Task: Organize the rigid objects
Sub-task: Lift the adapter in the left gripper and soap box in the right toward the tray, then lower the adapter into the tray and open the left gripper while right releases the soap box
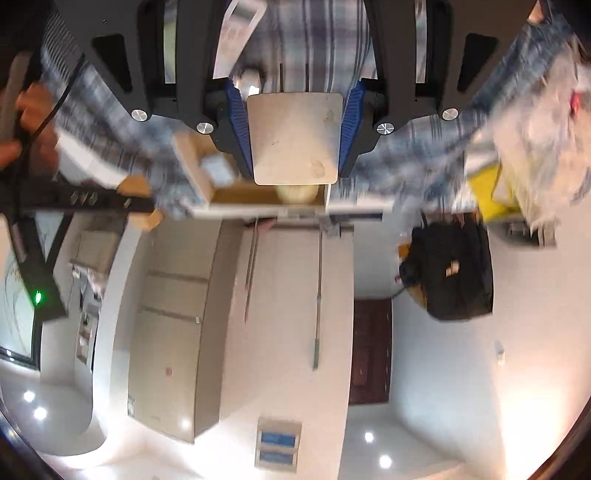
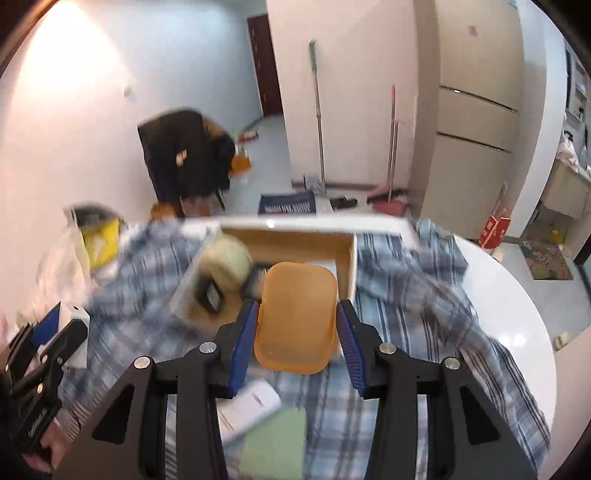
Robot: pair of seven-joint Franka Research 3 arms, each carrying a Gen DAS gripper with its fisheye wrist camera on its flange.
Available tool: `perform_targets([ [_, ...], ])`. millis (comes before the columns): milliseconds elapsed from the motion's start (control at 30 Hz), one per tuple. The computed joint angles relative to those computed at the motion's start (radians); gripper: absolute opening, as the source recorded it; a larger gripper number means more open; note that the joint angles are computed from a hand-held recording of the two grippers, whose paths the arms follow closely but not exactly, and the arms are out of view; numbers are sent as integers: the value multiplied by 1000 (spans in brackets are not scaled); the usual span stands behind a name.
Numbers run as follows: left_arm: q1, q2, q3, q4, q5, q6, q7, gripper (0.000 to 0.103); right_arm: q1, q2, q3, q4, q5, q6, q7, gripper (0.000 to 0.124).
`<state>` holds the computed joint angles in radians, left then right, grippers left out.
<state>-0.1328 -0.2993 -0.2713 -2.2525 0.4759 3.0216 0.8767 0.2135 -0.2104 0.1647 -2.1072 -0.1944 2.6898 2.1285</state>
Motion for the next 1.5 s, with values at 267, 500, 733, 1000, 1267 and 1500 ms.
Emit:
perform_targets([
  [267, -13, 205, -49, 340, 98, -96, -71, 47, -3, 127, -39, 145, 55, 71, 92, 43],
  [500, -110, 470, -3, 605, -73, -251, 89, 47, -10, 215, -87, 171, -93, 48, 153, 43],
  [733, -175, 726, 15, 832, -227, -442, 264, 47, 12, 305, -141, 226, 120, -38, -54, 43],
  [1000, -226, 773, 75, 788, -172, -404, 216, 47, 5, 349, -159, 247, 203, -59, -90, 43],
  [1267, -200, 785, 63, 795, -179, -405, 203, 47, 21, 362, -158, 256, 236, -71, -130, 43],
  [1500, -228, 785, 75, 804, -140, -433, 214, 47, 22, 364, -158, 261, 253, -77, -140, 43],
])
